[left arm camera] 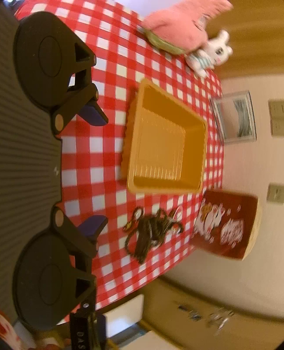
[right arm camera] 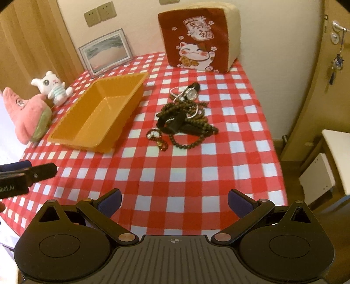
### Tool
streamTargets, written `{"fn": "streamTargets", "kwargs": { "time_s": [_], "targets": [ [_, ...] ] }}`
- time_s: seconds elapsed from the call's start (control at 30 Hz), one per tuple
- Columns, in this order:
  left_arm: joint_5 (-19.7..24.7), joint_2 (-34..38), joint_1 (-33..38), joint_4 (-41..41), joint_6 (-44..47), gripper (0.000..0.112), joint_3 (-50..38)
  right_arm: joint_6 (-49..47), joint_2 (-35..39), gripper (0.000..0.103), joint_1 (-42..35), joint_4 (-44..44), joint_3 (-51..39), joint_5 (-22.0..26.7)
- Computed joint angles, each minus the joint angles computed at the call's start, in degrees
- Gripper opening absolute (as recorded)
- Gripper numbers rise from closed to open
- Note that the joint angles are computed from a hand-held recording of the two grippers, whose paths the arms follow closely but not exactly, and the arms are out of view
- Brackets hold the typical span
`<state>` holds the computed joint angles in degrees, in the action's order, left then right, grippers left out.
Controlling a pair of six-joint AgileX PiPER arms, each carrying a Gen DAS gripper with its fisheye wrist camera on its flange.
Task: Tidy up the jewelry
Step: 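Grasp the orange tray rim with the left tool and tilt it up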
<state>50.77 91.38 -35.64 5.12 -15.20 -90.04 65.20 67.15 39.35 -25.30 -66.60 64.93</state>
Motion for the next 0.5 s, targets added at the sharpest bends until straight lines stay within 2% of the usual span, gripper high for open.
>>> {"fn": "streamTargets", "kwargs": {
  "time_s": [0.2,0.33,0.5],
  "targets": [
    [-9.11,-0.86,7.78,-3.32,-1.37,0.085,5.99,0.96,-0.5,0.103,-0.74,0.14,1.7,-2.44],
    [-12.73,2.13,14.31,-11.47,7.79,0.075,5.9,4.13,3.29,0.103,-1.36,-0.32,-0.17,-2.74],
    [-20.61,5.4,19.16,-17.73,18.54,0.074,7.79,6.95,8.4,0.103,-1.14,-1.13,-4.05,-1.85]
  ]
}}
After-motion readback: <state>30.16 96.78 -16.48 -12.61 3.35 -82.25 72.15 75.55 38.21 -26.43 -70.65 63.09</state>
